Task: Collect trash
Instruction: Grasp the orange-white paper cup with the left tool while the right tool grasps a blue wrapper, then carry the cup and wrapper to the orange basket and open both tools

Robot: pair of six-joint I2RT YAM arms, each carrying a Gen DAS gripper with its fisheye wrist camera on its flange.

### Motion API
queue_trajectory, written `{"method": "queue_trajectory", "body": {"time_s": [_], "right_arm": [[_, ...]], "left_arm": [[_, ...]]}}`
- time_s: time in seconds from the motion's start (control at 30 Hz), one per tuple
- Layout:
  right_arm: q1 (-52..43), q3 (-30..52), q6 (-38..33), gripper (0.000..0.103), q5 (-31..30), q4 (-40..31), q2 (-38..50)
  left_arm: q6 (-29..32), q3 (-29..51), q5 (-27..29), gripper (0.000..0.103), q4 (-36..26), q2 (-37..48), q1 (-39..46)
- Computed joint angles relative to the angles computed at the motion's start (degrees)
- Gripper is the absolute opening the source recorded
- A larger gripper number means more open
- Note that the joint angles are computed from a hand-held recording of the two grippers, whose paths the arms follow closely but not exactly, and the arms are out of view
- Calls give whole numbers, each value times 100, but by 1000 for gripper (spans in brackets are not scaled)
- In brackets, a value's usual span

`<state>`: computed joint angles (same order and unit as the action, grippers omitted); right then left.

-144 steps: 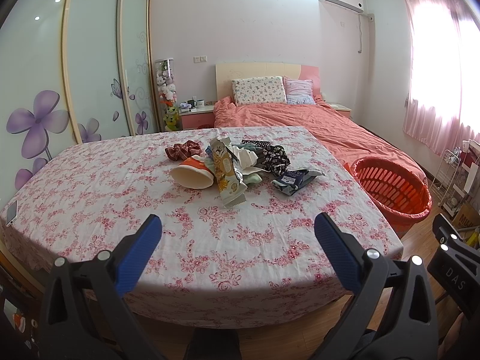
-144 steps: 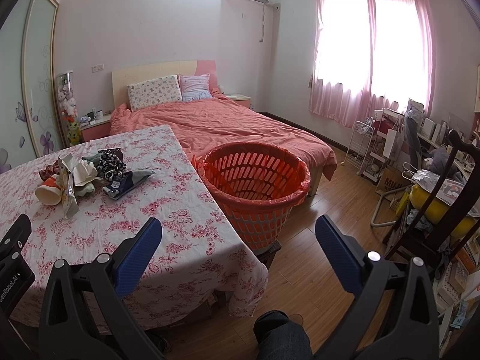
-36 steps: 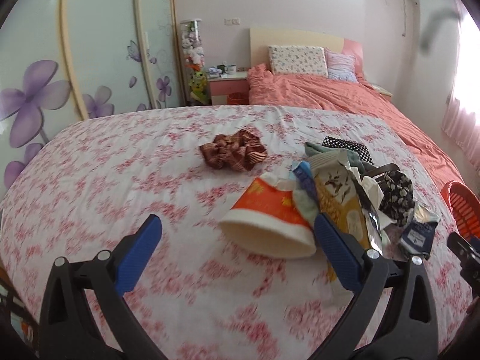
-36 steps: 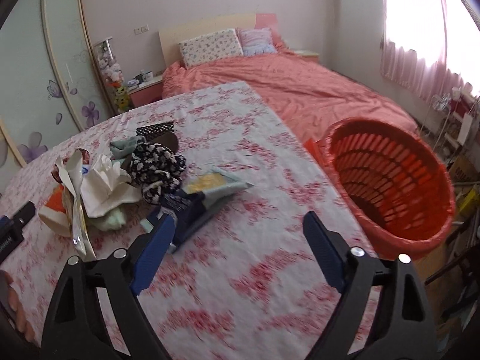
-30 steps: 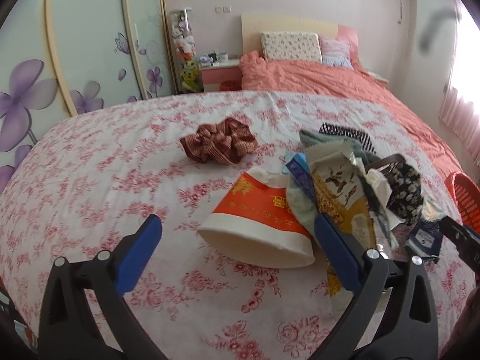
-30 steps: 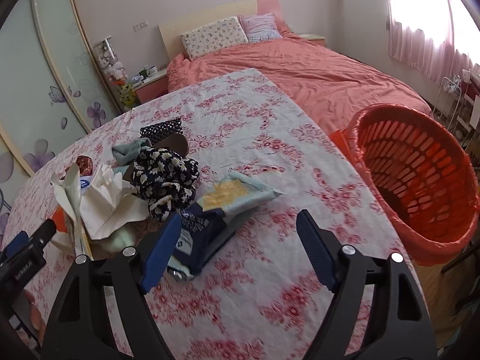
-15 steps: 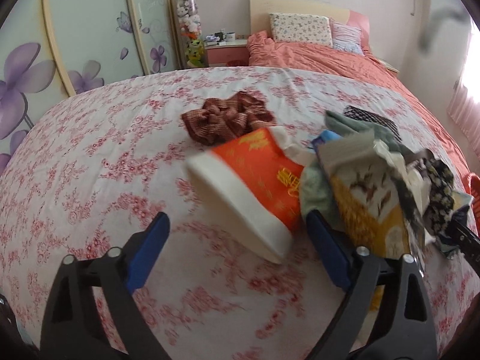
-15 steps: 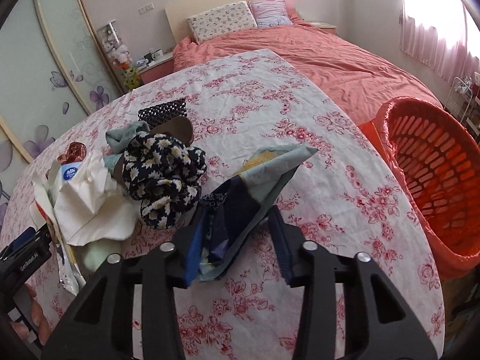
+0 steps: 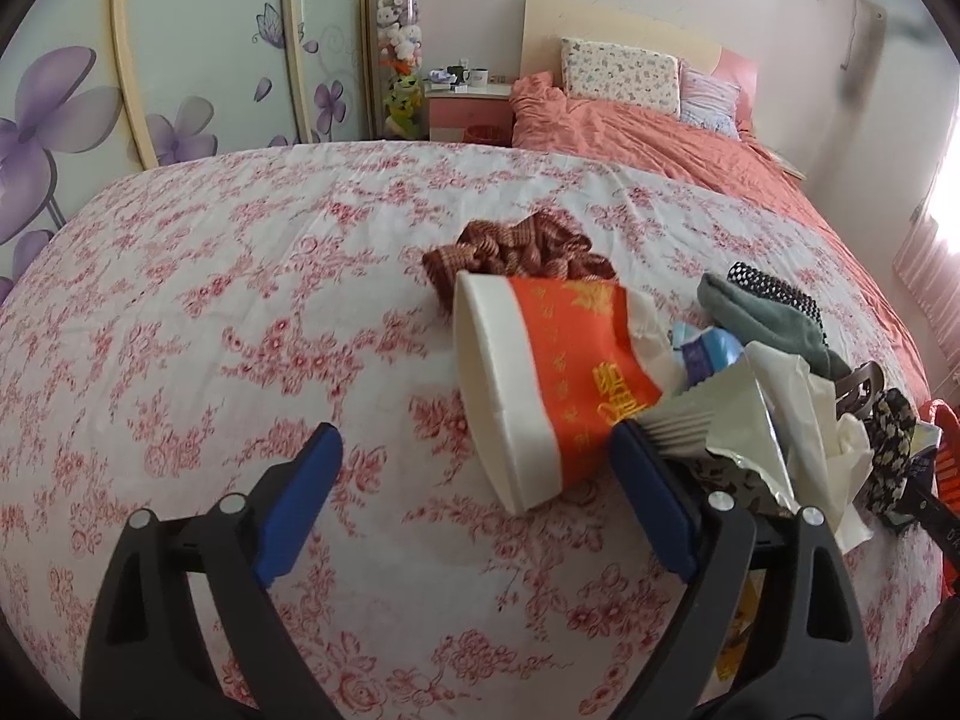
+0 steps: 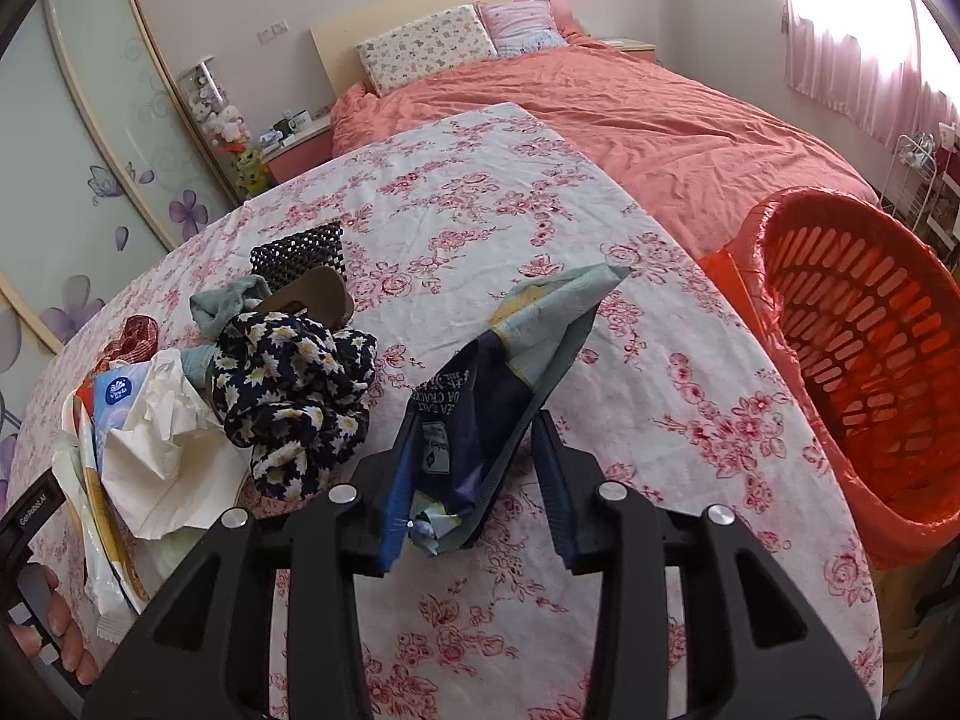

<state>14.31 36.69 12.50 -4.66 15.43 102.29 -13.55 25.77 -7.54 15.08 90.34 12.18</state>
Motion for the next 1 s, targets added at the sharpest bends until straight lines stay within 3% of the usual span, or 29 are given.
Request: {"method": "queue_trajectory", "body": {"time_s": [0.23, 0.4, 0.67, 1.0], "right_arm": [[-51, -149, -163, 19, -132, 134, -87], [-92, -321, -302, 11, -302, 187, -309], [-127, -598, -397, 11, -420, 158, -870], [-139, -899, -493, 11, -471, -3, -1739]], "left_arm": [[35, -227, 1195, 30, 366, -153, 337], [146, -360, 1505, 11, 515, -287, 282], [221, -719, 1201, 4, 225, -1313, 115], [348, -837, 1166, 4, -784, -2771, 406]]}}
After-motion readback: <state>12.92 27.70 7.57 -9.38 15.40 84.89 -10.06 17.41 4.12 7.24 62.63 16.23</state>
